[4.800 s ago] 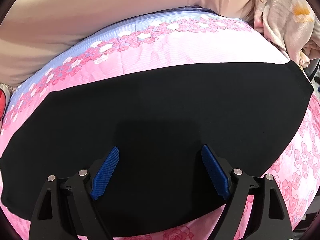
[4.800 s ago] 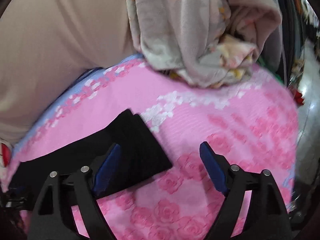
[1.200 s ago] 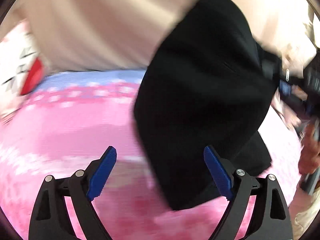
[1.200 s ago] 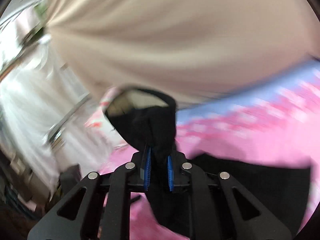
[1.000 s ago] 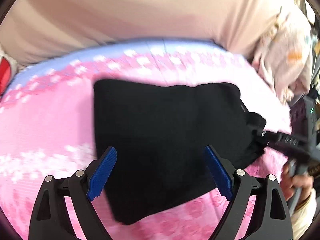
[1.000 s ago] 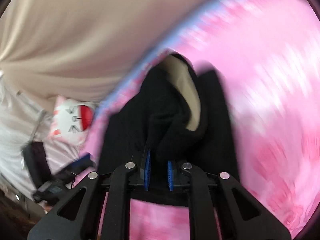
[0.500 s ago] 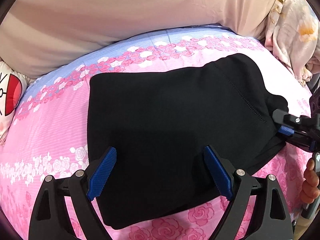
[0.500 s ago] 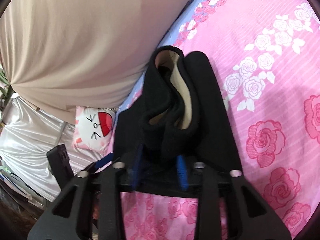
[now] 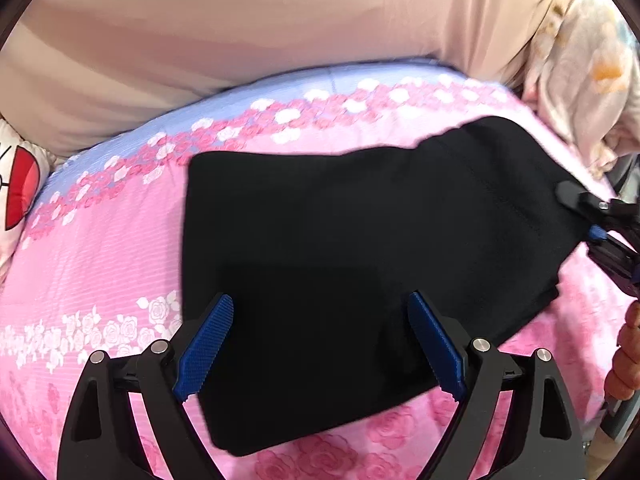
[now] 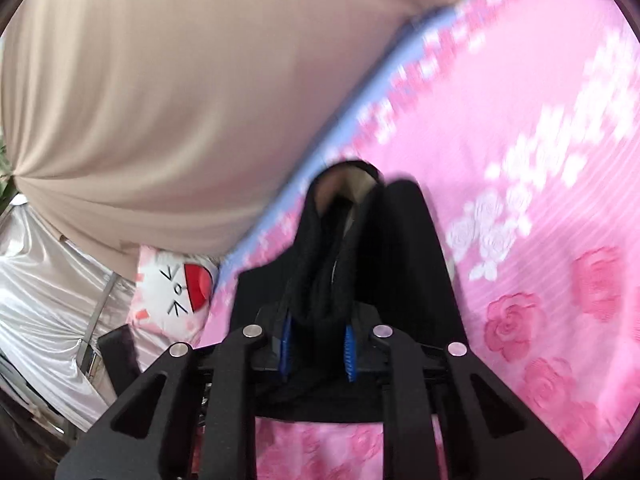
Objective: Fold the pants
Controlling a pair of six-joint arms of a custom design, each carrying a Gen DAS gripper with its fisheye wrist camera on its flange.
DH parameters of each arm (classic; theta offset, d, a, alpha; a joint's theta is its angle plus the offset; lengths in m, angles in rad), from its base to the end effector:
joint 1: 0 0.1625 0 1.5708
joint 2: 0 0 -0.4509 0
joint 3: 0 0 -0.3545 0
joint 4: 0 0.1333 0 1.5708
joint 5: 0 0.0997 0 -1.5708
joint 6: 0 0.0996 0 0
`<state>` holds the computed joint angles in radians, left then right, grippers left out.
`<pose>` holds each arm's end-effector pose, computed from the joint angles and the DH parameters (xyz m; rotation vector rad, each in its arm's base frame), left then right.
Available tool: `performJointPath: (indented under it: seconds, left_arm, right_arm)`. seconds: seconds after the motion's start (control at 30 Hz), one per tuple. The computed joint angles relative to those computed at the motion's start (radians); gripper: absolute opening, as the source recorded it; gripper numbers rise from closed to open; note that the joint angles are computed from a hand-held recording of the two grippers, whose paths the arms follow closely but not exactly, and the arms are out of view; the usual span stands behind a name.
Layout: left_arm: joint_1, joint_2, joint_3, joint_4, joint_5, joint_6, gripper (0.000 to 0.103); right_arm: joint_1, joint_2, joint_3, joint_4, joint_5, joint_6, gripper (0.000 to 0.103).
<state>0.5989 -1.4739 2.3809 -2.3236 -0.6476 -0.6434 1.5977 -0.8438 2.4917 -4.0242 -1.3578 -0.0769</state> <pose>-0.1703 -0.3738 0.2574 0.4642 2.2593 -0.7055 0.1654 -0.4073 0.1504 -0.2651 2.7131 -1.1671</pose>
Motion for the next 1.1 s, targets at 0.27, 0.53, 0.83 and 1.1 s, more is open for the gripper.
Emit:
performJointPath:
  seconds: [0.27, 0.53, 0.83, 1.1]
  left_arm:
    - [-0.015, 0.109, 0.03, 0.0, 0.106, 0.003, 0.087]
    - [0.01, 0.098, 0.023, -0.033, 0.091, 0.024, 0.087]
    - [0.043, 0.09, 0.026, -0.137, 0.05, 0.121, 0.089]
    - [0.024, 0.078, 0.036, -0.127, 0.081, 0.076, 0.09]
  right_arm:
    - [0.005, -0.037, 0.038, 0.051, -0.239, -0.067, 0.034]
    - [0.241, -0.081, -0.059, 0.068, -0.413, -0.268, 0.032]
    - [0.183, 0.05, -0.376, 0.404, -0.561, -0.173, 0.023]
    - [0.371, 0.112, -0.553, 0.776, -0.457, -0.268, 0.026]
